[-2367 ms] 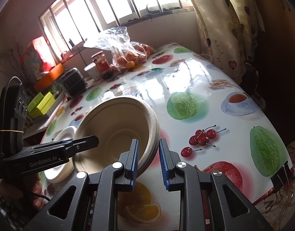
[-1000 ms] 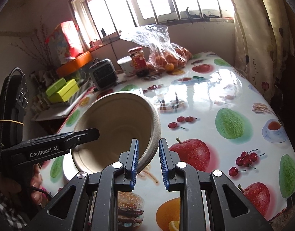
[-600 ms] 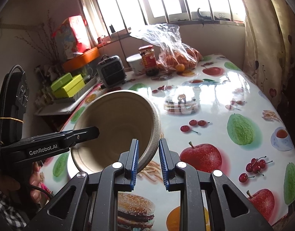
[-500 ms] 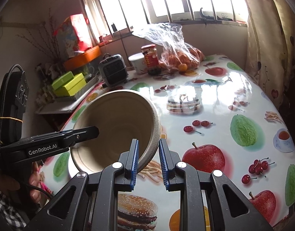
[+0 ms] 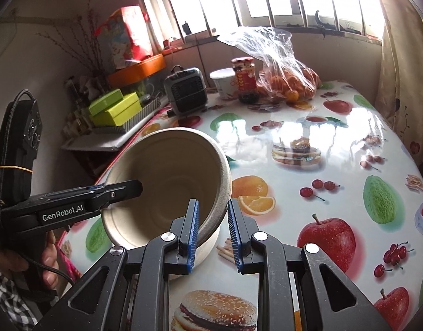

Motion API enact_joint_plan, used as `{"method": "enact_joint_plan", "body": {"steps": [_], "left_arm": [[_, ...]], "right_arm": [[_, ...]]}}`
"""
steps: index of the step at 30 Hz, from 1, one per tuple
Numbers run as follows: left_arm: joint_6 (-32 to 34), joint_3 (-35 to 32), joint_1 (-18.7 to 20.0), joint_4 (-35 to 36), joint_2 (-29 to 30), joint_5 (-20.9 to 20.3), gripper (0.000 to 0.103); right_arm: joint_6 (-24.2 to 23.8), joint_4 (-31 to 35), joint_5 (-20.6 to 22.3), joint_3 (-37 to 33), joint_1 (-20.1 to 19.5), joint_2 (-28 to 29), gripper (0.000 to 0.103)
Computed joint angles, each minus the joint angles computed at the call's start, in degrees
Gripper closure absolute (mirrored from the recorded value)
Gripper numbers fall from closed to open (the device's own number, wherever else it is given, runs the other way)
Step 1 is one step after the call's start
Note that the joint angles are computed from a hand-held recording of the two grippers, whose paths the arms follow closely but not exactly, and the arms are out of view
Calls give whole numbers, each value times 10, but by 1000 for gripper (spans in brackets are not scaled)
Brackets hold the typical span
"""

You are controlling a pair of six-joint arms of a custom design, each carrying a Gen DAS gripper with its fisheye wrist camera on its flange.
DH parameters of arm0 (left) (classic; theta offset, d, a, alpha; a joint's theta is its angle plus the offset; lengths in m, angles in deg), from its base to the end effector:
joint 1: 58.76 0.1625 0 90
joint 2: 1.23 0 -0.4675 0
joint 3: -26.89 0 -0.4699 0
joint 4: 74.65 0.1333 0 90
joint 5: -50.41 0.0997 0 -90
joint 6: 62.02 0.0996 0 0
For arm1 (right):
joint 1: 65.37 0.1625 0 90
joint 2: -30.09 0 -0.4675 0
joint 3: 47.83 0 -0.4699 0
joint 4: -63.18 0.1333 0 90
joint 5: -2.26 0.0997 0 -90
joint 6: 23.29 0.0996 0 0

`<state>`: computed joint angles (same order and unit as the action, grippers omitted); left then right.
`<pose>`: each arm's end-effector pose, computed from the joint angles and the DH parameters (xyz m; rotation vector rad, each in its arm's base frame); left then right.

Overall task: Organize plates and bowls
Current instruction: 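Lower the bowl stack onto the stack of white plates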

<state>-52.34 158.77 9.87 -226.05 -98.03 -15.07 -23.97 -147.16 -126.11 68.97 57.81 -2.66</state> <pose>-0.0045 -0.4908 0.3196 0.5871 2.6229 -0.6838 0.3709 -0.4367 -0.0559 0.4527 -2.4603 1.0240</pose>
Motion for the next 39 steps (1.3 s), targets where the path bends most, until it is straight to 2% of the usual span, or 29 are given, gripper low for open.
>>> {"method": "enact_joint_plan", "body": {"steps": [12, 23, 39], "left_arm": [[-2, -12, 28, -3, -3, 9, 78], [-7, -19, 48, 2, 0, 20, 78], [-12, -28, 63, 11, 18, 13, 78]], "right_arm": [[-16, 43, 25, -39, -2, 21, 82], [-12, 72, 42, -62, -7, 37, 82], [-3, 89, 37, -66, -12, 41, 82]]}}
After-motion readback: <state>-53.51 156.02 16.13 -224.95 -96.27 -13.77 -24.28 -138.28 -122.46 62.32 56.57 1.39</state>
